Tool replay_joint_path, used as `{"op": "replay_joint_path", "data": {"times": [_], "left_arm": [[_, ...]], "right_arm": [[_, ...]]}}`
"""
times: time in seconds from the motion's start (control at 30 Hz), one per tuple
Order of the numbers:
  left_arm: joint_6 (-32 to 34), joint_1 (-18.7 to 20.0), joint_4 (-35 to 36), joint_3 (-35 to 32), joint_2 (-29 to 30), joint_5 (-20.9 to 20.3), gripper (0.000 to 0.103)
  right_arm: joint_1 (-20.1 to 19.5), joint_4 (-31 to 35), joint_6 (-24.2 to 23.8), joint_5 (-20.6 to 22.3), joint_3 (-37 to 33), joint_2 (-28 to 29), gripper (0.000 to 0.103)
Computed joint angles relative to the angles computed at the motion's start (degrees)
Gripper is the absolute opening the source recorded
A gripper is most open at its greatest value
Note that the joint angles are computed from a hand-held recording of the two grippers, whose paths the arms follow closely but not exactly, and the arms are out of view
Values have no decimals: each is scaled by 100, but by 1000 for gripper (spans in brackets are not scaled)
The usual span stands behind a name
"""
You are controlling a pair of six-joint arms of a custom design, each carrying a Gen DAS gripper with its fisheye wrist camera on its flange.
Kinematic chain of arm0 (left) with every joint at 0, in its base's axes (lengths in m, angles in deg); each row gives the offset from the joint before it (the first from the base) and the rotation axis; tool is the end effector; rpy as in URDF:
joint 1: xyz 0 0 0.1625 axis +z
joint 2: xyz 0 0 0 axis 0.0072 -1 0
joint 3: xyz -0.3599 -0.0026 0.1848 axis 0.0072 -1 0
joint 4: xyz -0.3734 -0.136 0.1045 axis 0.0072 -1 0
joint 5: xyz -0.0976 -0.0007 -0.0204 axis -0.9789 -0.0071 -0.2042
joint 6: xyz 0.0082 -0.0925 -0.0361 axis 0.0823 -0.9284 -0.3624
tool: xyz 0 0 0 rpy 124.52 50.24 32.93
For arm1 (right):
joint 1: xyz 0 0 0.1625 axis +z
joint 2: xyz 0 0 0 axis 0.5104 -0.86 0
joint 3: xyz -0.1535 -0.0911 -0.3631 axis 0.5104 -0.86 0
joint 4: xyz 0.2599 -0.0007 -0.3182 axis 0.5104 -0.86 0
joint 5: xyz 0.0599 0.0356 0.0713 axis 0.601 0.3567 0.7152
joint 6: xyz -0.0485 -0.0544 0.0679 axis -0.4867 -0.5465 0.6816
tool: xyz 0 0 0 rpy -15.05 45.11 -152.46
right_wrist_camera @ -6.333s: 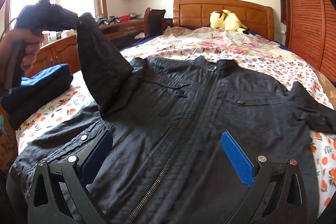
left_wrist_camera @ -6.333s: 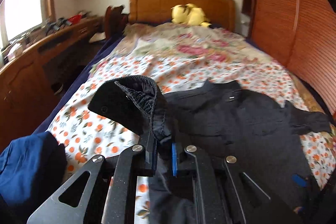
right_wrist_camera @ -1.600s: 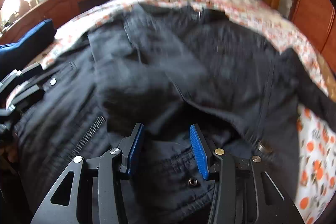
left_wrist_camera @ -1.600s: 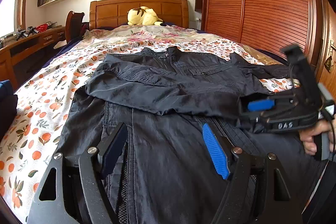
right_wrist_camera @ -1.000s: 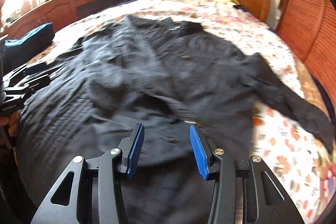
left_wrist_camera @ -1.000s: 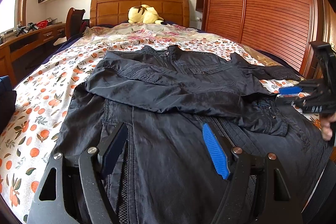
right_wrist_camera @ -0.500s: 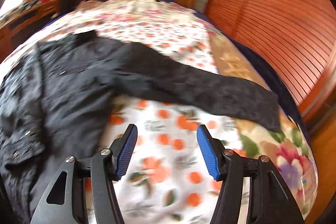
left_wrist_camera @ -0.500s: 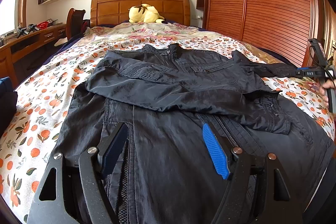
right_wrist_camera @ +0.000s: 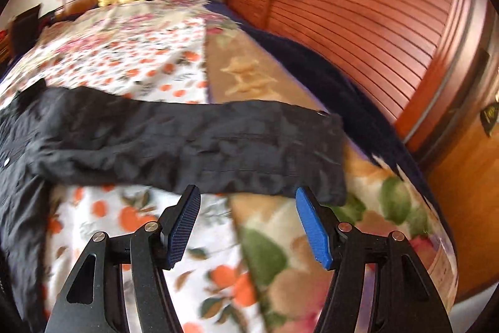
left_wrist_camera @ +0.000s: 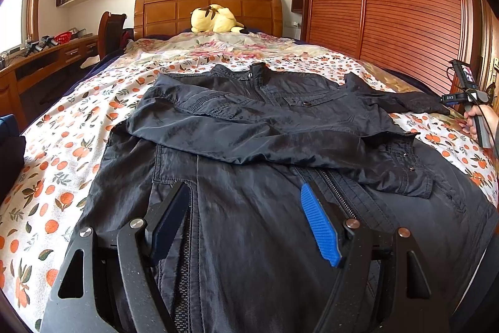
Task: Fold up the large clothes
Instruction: 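Move the right tool to the other sleeve cuff and close on it, then lift the sleeve with the right tool and fold it across the jacket body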
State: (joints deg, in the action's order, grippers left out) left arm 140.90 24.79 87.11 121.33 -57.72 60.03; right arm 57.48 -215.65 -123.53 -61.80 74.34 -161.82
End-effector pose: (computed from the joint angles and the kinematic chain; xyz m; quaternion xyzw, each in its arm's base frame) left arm -0.1085 -0.2848 0.1877 0.2974 0.8409 -0.3863 0.2350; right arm 0.0472 -0.3389 0.4094 -0.0408 -0.7547 0.4345 0.4899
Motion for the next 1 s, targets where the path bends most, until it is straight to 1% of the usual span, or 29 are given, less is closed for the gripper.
{"op": "replay_joint_path", "data": {"times": [0.1,0.23,0.33,0.47,0.53,0.6,0.63,0.67,0.7,0.73,0.77,0.8,0.83,0.87,0.9,0.93,1.0], "left_arm": [[13,28,0,-1,9,17,75],[23,64,-1,-18,70,28,75],[40,77,0,-28,80,45,75],[19,81,16,-50,113,51,75],[18,82,19,-49,117,50,75],[14,88,21,-61,148,56,75],[12,90,24,-62,151,60,75],[10,87,29,-57,141,62,75],[13,87,25,-54,134,64,75],[9,87,21,-62,151,60,75],[3,87,26,-62,155,58,75],[-8,83,36,-60,156,53,75],[-5,78,34,-65,158,50,75],[-1,75,32,-54,141,50,75],[22,87,20,-54,129,64,75],[37,106,11,-72,146,77,75],[63,121,-19,-72,136,89,75]], "right_arm": [[-228,110,224,21,-179,61,66],[-473,357,647,118,-424,108,66],[-582,487,754,-72,-687,233,66],[-731,1069,1174,-181,-944,228,66],[-840,1480,1460,-92,-1014,160,66],[-919,1694,1677,-11,-1031,132,66],[-955,1775,1770,97,-1026,105,65],[-991,1859,1801,257,-1022,68,57],[-985,1885,1745,356,-1009,66,52],[-919,1804,1578,299,-1016,141,39],[-841,1711,1342,240,-1029,217,28],[-745,1623,1160,144,-1028,274,22],[-632,1506,1014,81,-1028,323,7],[-429,1148,752,-101,-1041,450,7],[-252,760,434,-156,-1037,557,7],[-42,566,227,-99,-1023,587,5],[438,248,-127,-222,-1091,756,4]]}}
